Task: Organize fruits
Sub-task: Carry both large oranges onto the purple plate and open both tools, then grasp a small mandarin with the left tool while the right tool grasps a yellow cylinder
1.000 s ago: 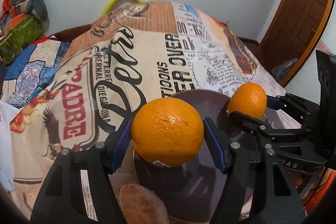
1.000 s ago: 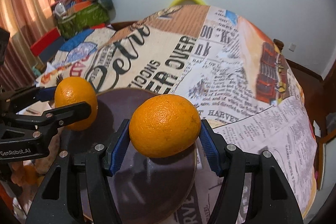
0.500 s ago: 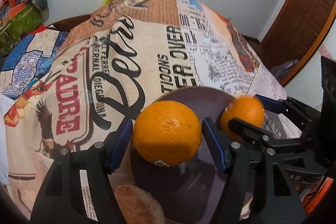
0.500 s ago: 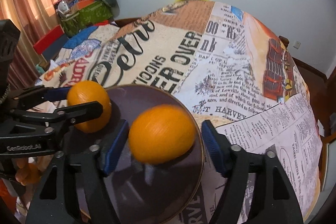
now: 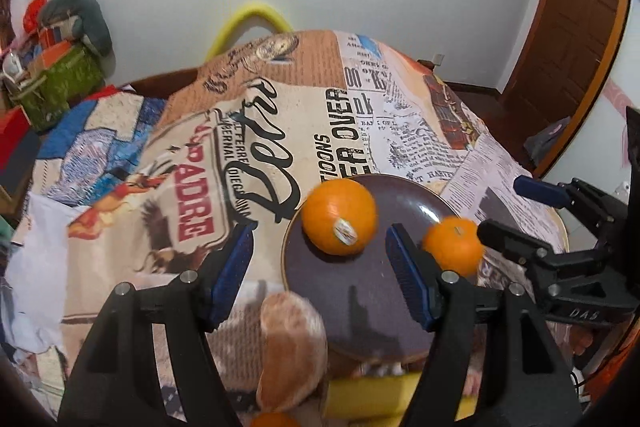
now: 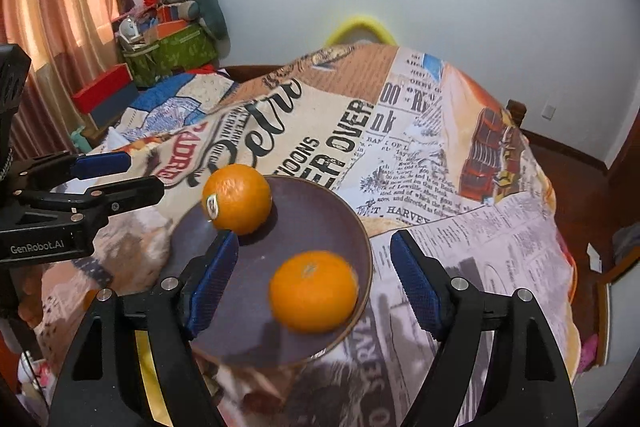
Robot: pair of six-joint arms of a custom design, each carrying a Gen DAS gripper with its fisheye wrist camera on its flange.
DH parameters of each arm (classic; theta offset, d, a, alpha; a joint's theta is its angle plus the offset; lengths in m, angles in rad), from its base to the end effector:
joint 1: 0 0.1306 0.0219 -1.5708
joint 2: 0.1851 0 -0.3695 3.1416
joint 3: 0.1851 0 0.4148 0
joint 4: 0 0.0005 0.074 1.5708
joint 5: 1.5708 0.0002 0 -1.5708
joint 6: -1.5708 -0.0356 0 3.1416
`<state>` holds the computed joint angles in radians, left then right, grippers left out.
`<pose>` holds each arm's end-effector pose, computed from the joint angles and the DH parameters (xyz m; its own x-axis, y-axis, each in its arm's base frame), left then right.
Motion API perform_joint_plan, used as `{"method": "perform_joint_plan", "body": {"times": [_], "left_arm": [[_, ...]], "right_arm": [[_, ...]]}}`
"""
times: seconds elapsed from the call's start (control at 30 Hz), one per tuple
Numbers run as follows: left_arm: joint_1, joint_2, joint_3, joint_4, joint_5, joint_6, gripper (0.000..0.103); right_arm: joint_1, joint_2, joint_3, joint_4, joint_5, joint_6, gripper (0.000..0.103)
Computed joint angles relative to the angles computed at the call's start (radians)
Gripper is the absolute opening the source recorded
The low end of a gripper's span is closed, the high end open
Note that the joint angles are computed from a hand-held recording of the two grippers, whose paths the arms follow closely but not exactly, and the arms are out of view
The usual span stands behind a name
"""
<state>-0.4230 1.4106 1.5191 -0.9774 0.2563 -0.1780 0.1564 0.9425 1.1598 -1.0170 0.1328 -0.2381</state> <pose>0.4642 -0.2194 0.4620 -0.5886 0.4528 -0.6697 0.6610 0.7465 -0.0762 0.3411 0.0485 0.4753 -0.7033 0.1258 -0.6997 0.1056 0.9918 0.0721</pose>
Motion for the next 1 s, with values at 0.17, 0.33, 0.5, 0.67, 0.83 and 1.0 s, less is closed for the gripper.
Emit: {"method": "perform_joint_plan", "body": {"times": [0.17,0.33,0.5,0.67,0.83,1.0], "left_arm": [[0.018,-0.087,-0.057,-0.017,0.021,-0.017,0.070],[0.036,-0.168,-0.122,-0.028,0.029,-0.036,0.072],[0.054,-0.229,-0.182,-0.050,0.030,-0.058,0.073],[0.068,-0.272,-0.243,-0.073,0.017,-0.074,0.073],[0.085,-0.309,-0.314,-0.089,-0.003,-0.089,0.073],[0.082,-0.348,-0.377,-0.109,-0.010,-0.097,0.073]], "right_arm": [[0.047,-0.068,-0.019,-0.034,0.040,-0.027,0.077],[0.099,-0.128,-0.048,-0.070,0.078,-0.069,0.078],[0.157,-0.173,-0.080,-0.105,0.115,-0.119,0.078],[0.224,-0.210,-0.120,-0.137,0.131,-0.177,0.078],[0.284,-0.230,-0.163,-0.149,0.134,-0.238,0.077],[0.351,-0.251,-0.196,-0.162,0.177,-0.290,0.077]]}}
